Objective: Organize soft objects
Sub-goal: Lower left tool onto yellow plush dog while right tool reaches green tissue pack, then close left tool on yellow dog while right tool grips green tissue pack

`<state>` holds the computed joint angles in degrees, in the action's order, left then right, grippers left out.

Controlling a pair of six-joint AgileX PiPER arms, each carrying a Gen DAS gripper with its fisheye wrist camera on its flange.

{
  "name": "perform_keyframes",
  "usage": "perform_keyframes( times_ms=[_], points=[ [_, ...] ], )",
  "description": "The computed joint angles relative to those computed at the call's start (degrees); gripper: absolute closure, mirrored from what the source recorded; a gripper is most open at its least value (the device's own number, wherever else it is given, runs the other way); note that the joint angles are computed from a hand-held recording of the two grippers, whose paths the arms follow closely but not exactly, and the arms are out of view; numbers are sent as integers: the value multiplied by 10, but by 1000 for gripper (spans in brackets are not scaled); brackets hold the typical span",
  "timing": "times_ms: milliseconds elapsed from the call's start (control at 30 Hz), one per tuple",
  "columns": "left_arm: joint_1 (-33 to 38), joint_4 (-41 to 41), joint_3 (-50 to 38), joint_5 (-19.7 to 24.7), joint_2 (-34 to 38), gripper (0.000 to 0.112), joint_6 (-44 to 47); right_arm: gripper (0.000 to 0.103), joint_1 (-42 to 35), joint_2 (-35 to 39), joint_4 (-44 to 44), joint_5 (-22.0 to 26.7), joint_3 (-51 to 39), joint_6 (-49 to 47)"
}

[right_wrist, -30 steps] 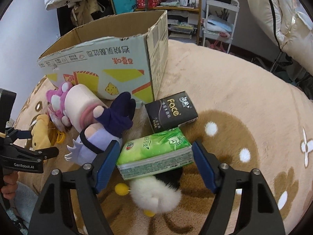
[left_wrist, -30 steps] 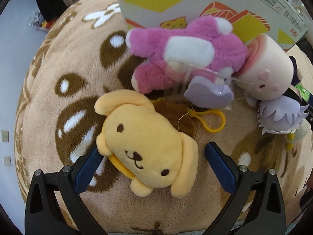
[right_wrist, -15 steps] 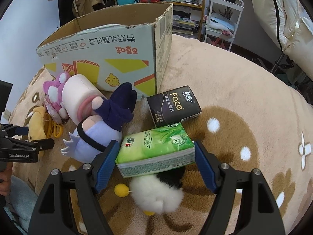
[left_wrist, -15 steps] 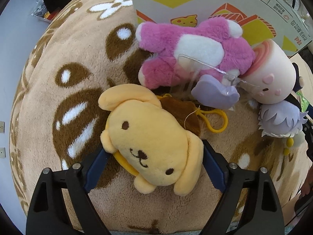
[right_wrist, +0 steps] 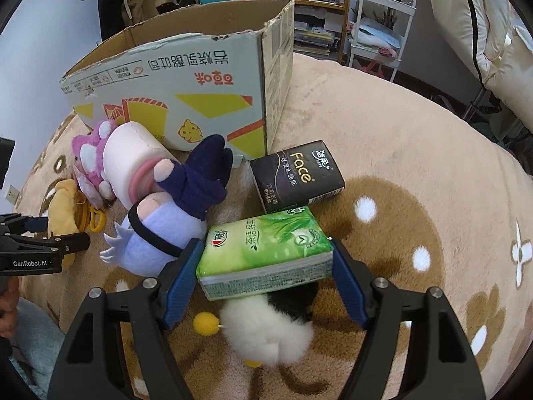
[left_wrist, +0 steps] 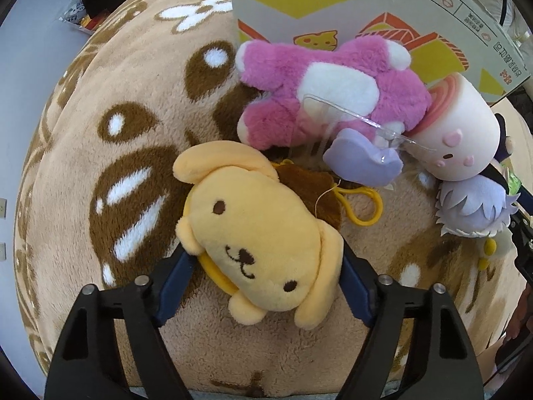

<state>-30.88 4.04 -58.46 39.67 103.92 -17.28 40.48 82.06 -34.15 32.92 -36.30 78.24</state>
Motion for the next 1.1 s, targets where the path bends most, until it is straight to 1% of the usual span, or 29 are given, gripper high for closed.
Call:
perform_keyframes(
  times_ms=[100,200,367,467,600,733,800,867,1000,1100],
  points=[
    [3,-9,7,-1,-12,38,4,24,1,-8,-3,3,3,9],
    [8,-18,16,1,-31,40,12,24,13,-16,-18,22,-1,26],
    [7,-21,31,0,-66,43,9,24,56,-33,-62,66,-9,77],
    [16,-24,40,1,-86,43,16,24,64,-43,-68,75,-10,84],
    [17,-17,41,13,-91,43,13,24,46,-44,-47,67,-13,63],
    [4,16,44,19,-93,42,-15,24,0,-20,15,23,-12,-4],
    [-14,47,48,12,-87,42,-55,24,-11,-13,20,7,-9,-16],
    [-17,65,52,12,-93,42,-70,24,-11,-5,14,9,-14,-15],
    [-17,62,50,14,-96,42,-69,23,-1,13,-2,17,-23,-2],
    [-19,66,46,15,-94,42,-70,19,2,24,-11,23,-26,10]
  ],
)
